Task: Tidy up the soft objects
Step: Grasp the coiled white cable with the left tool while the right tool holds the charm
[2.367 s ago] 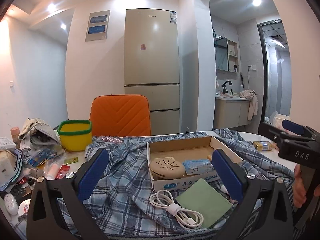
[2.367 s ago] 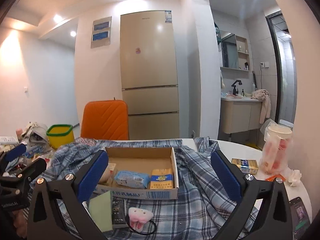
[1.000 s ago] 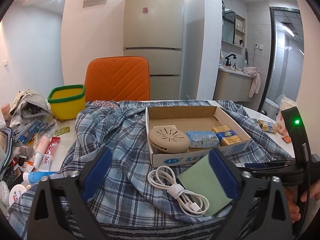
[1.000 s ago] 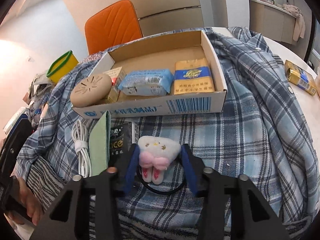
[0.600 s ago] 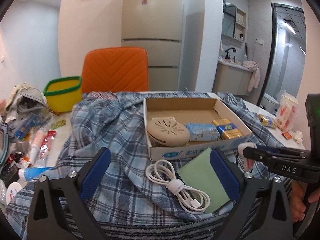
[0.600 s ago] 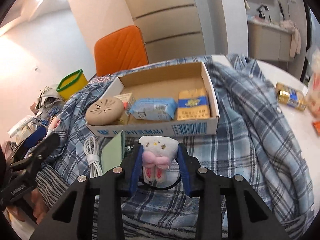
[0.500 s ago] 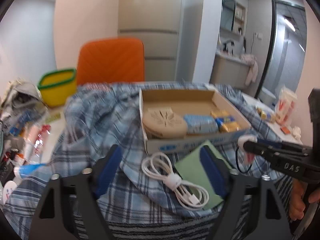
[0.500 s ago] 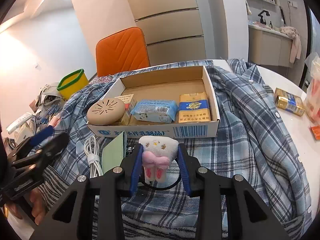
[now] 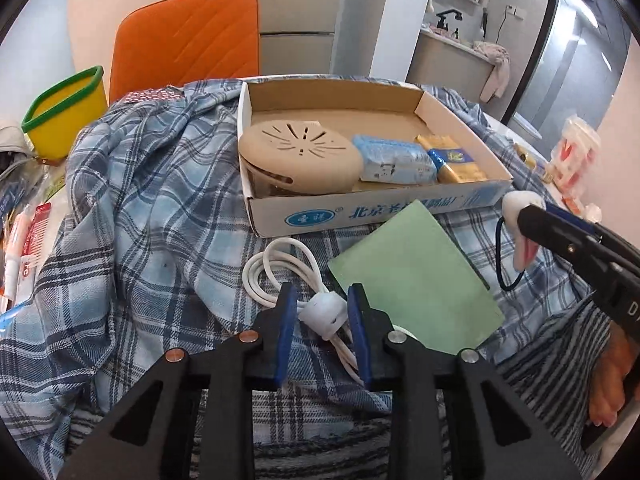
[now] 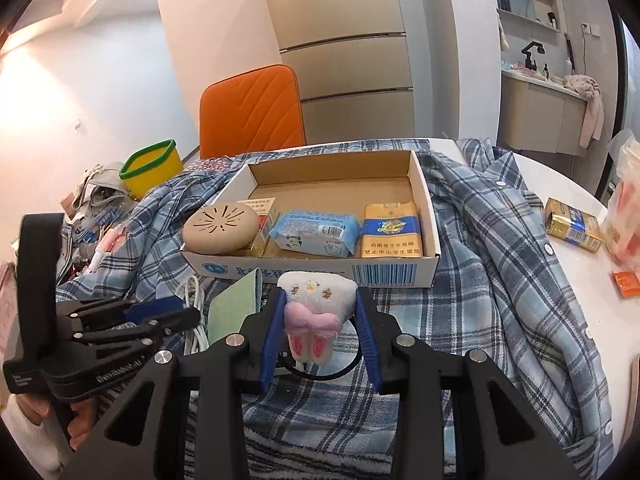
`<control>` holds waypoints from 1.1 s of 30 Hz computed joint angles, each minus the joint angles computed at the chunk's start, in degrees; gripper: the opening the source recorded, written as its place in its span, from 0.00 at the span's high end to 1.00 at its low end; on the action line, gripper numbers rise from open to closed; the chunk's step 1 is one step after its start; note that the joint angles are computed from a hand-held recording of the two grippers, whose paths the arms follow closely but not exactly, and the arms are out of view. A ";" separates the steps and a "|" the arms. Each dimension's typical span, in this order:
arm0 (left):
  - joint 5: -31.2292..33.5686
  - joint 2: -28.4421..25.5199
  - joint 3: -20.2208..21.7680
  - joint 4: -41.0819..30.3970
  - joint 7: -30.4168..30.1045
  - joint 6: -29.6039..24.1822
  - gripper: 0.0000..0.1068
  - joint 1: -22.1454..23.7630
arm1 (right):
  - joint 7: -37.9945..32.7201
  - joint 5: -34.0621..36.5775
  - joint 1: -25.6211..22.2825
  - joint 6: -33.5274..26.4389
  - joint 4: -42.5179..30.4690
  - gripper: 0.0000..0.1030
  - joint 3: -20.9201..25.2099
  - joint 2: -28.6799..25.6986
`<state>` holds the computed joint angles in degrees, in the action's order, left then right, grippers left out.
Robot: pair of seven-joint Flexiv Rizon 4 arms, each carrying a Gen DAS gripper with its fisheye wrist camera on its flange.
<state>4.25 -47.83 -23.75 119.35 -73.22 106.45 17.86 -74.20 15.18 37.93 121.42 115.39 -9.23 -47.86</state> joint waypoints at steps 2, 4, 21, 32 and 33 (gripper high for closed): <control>0.34 -0.19 -0.75 0.18 0.07 -0.18 0.74 0.86 | -0.08 0.16 0.16 0.06 0.00 0.64 -0.12 0.01; 0.06 -0.09 -0.84 -0.02 0.21 -1.27 0.45 0.95 | -0.26 0.31 0.35 0.21 0.07 0.64 -0.24 -0.01; -12.20 3.80 3.70 -2.39 -0.18 -11.71 0.79 -6.26 | -2.19 2.18 2.07 0.44 0.34 0.64 -1.54 0.10; -3.04 0.75 1.19 1.70 -0.60 6.19 0.82 -3.50 | -3.03 3.43 2.90 1.73 0.56 0.64 -1.98 0.03; -1.15 0.68 2.09 2.29 -1.07 9.88 0.82 -4.15 | -3.33 3.43 2.87 2.28 0.61 0.64 -1.85 -0.02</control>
<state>3.10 -47.15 -21.66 121.65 -74.29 116.33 13.71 -77.53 18.62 40.80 123.70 116.00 -11.08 -47.88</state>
